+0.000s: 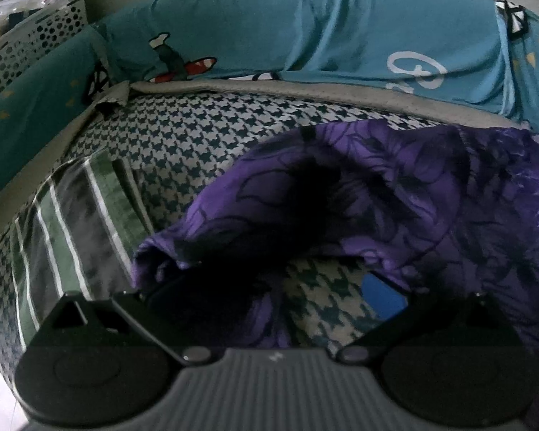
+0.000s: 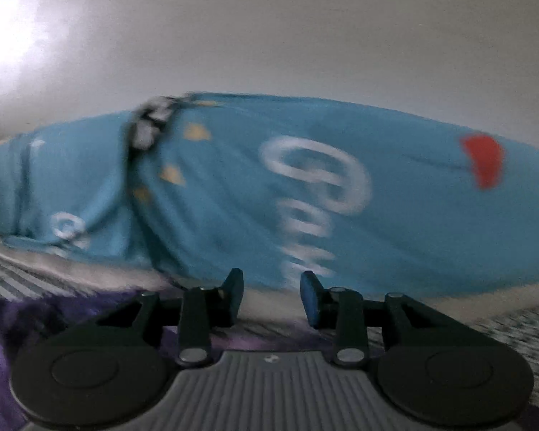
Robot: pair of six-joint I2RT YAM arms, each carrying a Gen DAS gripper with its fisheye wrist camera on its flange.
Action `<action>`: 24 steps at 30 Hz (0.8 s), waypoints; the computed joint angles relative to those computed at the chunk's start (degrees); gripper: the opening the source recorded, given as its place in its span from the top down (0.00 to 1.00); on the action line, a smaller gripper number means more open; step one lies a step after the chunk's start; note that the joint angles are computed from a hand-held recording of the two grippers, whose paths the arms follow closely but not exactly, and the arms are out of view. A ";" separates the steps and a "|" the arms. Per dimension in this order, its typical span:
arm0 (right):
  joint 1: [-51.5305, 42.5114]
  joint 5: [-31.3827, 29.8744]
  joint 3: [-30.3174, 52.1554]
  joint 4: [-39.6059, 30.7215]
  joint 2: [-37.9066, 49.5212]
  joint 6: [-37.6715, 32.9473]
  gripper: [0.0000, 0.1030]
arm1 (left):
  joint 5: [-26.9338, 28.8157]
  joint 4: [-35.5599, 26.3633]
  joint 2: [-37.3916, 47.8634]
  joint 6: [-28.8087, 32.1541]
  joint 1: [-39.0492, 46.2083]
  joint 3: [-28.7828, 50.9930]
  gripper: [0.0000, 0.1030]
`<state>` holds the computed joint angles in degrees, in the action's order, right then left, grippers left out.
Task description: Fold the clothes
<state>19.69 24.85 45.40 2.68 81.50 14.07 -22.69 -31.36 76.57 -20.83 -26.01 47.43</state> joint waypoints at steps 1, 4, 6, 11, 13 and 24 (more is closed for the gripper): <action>-1.50 -0.30 -2.16 -0.91 -2.61 -0.21 0.63 | -0.09 0.08 0.02 -0.11 -0.48 -0.04 0.00; -5.85 -3.04 -7.99 -2.26 -8.69 -0.12 0.60 | -0.42 0.38 0.40 -0.42 -2.08 -0.22 0.00; -7.43 -3.92 -10.38 -3.17 -11.15 0.02 0.59 | -0.67 0.59 0.85 -0.58 -3.20 -0.29 0.00; -12.08 -8.56 -12.24 -2.76 -12.07 -4.62 0.55 | -1.34 1.38 1.80 -0.34 -5.08 -0.63 0.00; -11.88 -9.02 -12.93 -0.97 -11.05 -5.58 0.47 | -1.40 1.80 2.27 -0.16 -5.37 -0.84 0.00; -8.27 -3.10 -13.51 10.63 -0.89 -9.19 0.85 | -1.40 3.33 3.61 1.04 -6.14 -1.49 0.00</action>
<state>11.42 21.76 31.89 13.31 80.61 4.87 -24.09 -28.04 80.17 -19.79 -32.15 45.94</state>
